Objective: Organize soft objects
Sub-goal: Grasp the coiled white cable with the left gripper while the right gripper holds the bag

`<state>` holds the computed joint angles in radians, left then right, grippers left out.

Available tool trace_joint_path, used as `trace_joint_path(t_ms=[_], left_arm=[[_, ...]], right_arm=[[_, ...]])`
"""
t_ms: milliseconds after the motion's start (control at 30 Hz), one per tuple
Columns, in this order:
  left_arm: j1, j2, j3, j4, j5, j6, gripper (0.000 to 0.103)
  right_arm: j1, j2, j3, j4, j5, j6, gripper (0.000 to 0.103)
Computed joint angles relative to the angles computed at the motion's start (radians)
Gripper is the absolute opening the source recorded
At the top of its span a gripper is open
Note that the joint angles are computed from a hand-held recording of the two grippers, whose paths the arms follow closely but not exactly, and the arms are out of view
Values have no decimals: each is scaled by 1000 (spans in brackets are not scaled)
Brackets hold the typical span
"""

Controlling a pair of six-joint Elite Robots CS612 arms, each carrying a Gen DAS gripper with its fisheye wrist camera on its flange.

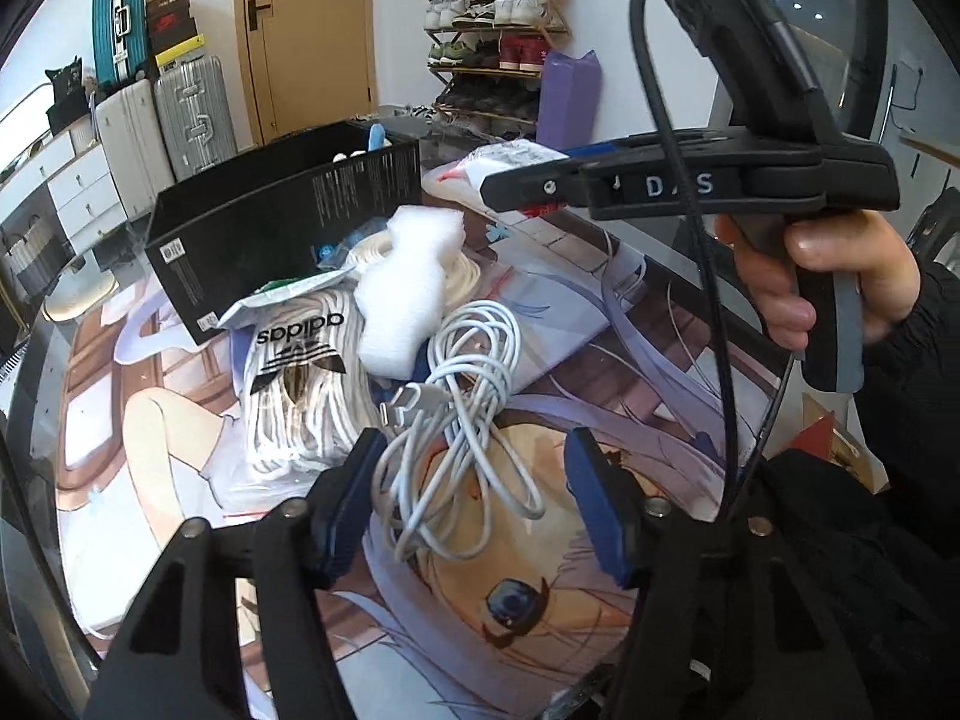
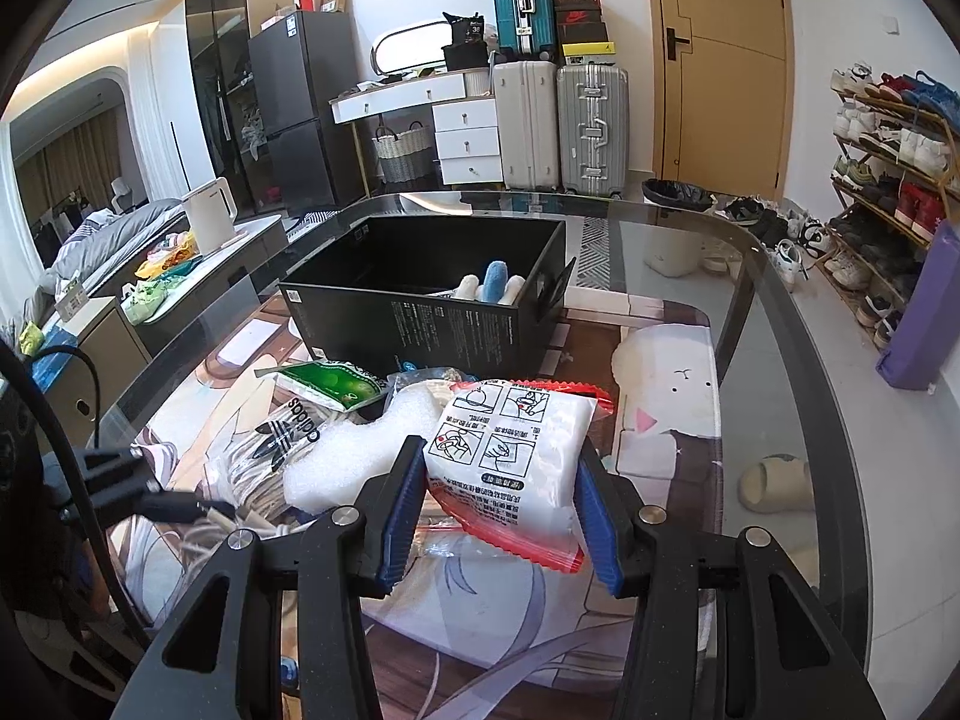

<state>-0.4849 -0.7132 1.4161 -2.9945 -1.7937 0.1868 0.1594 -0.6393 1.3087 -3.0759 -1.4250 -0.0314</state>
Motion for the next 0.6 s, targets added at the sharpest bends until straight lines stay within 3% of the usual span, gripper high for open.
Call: trace_joint_path(t_ms=[467,533,600], left_arm=[[-2,20,-18,-8,-3,-55,60],[-3,21,-18,-10,2,-62,47],[-1,23,-23,-11,-3,-72,43]], right_arm=[[2,3,-4,8,12,-11,48],[2,3,-4,8,12,-12,48],[2,3,-4,8,11,-11,48]])
